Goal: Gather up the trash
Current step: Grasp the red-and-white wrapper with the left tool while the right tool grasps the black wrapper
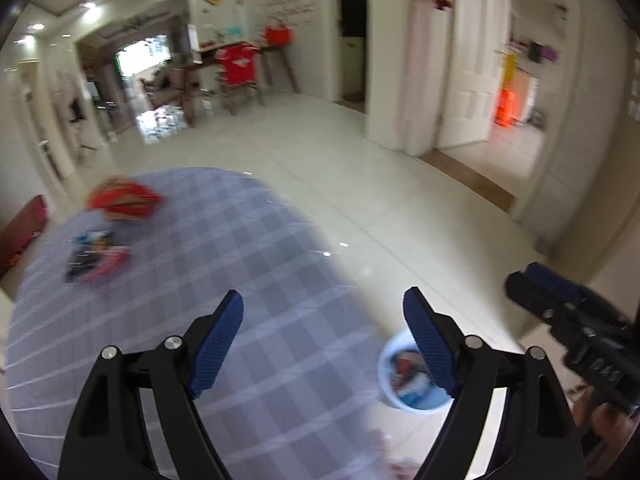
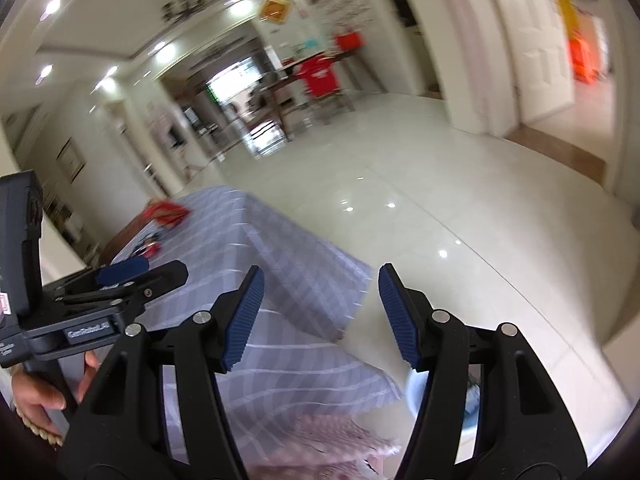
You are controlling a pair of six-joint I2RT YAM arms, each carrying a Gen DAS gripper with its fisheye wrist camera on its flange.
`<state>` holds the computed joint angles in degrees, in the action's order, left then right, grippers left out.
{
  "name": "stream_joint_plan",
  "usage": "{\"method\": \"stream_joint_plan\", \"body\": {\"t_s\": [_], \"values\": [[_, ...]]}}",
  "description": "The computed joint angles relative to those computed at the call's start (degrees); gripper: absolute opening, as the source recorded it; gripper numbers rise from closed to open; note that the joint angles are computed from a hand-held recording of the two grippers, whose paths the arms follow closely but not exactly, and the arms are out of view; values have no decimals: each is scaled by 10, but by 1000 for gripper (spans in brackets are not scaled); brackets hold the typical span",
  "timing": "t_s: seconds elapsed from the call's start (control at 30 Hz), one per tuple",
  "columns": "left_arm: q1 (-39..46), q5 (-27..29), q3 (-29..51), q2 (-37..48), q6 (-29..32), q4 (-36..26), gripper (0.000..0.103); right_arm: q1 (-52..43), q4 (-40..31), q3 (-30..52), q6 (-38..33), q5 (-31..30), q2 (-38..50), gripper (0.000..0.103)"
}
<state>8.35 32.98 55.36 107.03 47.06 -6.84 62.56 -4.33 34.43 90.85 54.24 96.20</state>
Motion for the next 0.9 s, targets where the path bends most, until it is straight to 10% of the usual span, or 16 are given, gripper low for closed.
{"method": "stream_joint_plan", "body": {"t_s": [0.23, 0.53, 0.9], "values": [[67, -12, 202, 126, -11, -39, 81, -106, 88, 201, -271, -113, 128, 59], [74, -77, 436, 296, 21, -80, 79, -177, 17, 447, -375, -224, 288, 59], [57, -73, 617, 400, 46, -219, 9, -213, -48, 582, -405, -268, 365, 59]]}}
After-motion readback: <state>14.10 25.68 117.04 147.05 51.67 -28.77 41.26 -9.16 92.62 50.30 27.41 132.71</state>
